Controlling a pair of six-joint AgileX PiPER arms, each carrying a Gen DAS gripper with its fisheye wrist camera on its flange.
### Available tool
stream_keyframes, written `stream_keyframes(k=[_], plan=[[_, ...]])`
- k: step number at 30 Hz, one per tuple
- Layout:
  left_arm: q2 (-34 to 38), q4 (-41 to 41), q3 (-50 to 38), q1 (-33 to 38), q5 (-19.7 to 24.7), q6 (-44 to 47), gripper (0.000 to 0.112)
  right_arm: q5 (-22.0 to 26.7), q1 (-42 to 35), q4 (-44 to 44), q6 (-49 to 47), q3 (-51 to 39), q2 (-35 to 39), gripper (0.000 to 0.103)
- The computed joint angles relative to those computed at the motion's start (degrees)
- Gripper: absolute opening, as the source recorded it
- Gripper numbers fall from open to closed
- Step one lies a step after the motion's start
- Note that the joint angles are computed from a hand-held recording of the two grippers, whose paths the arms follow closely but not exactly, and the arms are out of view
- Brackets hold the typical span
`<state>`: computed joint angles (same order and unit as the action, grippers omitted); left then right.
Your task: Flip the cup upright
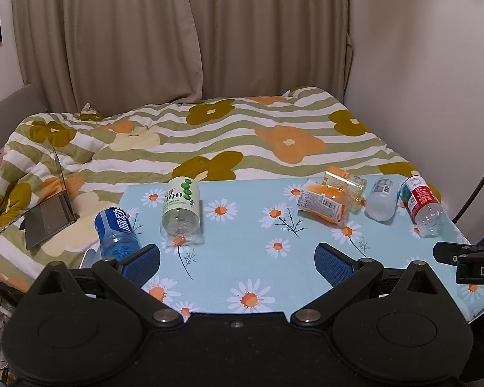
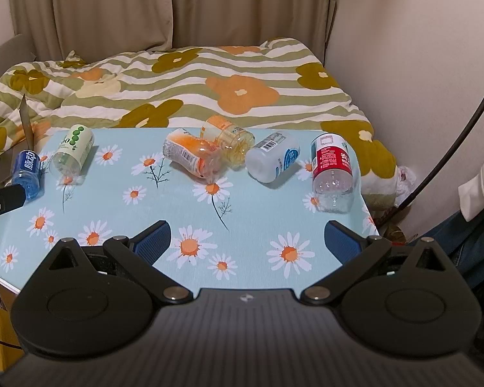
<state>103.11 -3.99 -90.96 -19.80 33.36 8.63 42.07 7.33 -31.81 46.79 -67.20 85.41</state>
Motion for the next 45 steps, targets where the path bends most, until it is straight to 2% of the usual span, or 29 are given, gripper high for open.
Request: stream_keyframes(k=[45], plan=[[0.6,-0.2,-0.9,0.1,0.3,0.3,0.103,0.6,0.6,0.4,0.2,-0.8,0.7,0.103]])
